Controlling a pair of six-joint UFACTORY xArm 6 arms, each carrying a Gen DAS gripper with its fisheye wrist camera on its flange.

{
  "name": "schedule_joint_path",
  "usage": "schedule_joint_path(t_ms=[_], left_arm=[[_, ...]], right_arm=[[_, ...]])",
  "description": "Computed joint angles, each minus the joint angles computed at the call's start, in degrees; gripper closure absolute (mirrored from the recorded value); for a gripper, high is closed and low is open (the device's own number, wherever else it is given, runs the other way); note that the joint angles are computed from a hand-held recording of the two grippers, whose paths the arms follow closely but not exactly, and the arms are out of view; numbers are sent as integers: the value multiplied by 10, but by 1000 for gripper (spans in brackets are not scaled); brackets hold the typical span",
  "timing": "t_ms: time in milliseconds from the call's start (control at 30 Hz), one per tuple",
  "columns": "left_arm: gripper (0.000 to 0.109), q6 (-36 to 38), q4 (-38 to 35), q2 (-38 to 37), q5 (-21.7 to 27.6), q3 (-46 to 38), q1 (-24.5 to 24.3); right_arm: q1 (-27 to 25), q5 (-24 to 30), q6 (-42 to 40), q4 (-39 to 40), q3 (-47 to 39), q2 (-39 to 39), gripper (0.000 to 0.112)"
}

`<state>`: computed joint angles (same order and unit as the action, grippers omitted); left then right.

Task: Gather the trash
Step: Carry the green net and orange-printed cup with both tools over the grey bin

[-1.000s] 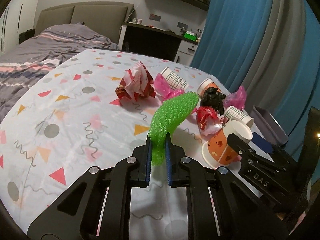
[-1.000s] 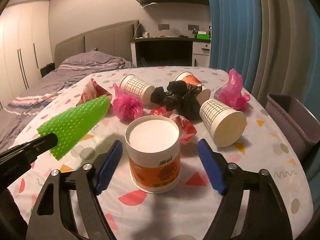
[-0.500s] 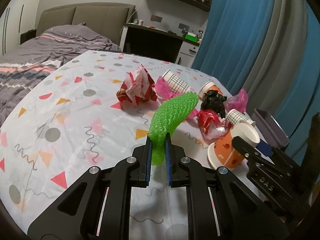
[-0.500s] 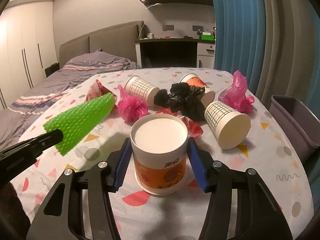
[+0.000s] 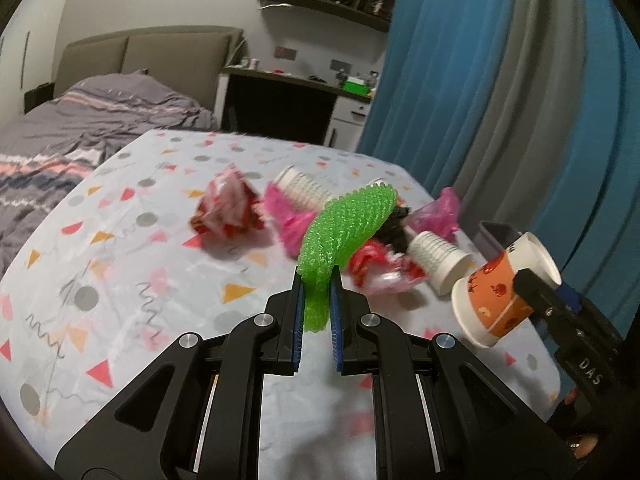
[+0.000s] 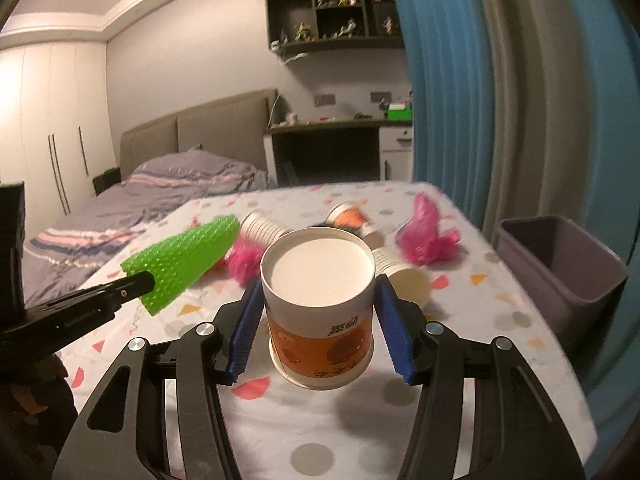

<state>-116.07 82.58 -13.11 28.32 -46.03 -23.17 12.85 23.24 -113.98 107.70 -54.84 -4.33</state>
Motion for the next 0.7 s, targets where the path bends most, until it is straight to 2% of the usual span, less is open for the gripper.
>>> schedule_joint_path(t_ms=[233, 367, 600, 700], left_arm=[[98, 48, 5, 83, 7, -115, -37], [98, 88, -3, 141, -6, -193, -47], [98, 175, -38, 256, -24, -347, -65], [98, 227, -78, 320, -40, -431, -69]], right_arm=[[-60, 10, -22, 44, -25, 0, 57], [-92, 7, -38, 71, -54, 15, 57], [-138, -4, -63, 118, -116, 55, 57], [-162, -1, -76, 140, -136, 70, 57]])
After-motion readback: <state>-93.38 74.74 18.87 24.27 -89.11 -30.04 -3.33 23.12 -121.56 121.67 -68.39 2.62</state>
